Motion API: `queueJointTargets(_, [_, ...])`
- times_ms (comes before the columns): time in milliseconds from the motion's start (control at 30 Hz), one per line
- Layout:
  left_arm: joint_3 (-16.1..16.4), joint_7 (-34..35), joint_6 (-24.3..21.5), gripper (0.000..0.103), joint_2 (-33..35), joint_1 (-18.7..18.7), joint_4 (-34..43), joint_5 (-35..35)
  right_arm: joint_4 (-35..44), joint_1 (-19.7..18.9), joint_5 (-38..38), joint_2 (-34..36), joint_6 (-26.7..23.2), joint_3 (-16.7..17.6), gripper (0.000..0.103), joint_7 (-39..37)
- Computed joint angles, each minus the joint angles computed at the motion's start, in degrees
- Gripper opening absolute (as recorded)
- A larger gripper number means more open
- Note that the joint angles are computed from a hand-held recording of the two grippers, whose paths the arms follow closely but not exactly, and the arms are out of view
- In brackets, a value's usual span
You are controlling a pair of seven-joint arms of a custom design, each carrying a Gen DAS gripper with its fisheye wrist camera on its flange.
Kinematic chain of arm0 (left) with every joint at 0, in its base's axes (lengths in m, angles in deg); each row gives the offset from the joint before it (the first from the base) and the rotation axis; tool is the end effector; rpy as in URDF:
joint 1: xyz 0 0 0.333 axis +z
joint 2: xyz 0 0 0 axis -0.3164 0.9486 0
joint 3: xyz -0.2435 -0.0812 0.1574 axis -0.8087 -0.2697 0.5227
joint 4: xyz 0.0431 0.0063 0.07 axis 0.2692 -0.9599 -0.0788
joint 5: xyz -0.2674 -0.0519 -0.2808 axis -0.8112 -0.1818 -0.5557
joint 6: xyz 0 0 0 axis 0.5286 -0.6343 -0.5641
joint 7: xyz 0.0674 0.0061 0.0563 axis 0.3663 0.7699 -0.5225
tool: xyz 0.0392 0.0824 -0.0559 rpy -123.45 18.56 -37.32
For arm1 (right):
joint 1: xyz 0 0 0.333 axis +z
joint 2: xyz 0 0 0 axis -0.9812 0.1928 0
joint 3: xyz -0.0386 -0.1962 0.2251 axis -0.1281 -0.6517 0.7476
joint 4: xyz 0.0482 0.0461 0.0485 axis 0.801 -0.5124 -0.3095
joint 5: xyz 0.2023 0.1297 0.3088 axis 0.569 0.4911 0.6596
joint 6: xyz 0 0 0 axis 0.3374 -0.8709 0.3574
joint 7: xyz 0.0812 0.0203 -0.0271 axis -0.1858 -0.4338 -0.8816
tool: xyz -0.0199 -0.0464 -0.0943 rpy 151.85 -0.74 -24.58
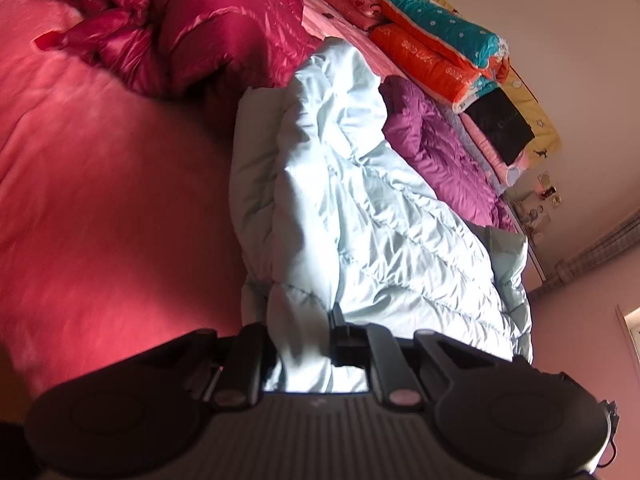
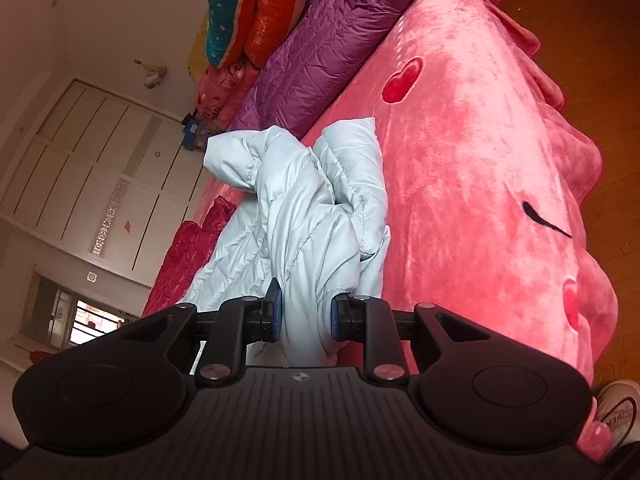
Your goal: Fold large clothes
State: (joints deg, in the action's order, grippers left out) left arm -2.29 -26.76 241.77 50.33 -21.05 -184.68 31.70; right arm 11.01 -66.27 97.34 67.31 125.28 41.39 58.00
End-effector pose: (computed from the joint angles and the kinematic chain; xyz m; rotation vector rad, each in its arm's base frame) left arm 0.5554 -0.0992 0.5785 -2.4426 1.1379 -1.2006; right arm 0.6807 0.2674 0.5922 -1.1933 1.6411 0.3141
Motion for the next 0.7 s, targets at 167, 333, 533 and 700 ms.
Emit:
queueJointTargets(167, [-0.56, 0.08, -3.23, 0.011, -3.14, -0.38, -3.17, 0.75, -8.11, -0.52, 0.94, -6.37, -1.6, -1.2, 0.029, 0.81])
queueJointTargets(333, [-1.54, -2.41, -5.29, 0.023, -3.29, 0.7, -2.18, 5.6, -8.72, 1.08, -4.04, -6.88, -2.06, -3.48, 0.058, 3.48])
queueJointTargets(533, [-4.36, -7.18, -10.65, 0.045, -6.31, 3.06, -0.24, 18.48, -11.84, 2.16, -9.15, -9.29, 4.55, -4.75, 0.083, 2.75])
queueJointTargets(700, [-6.01, -6.44, -12.06, 0.054, -7.74, 3.37, 1.12, 27.72, -8.32, 5.27, -21.93, -7.27, 8.54, -5.59, 0.085, -0.92])
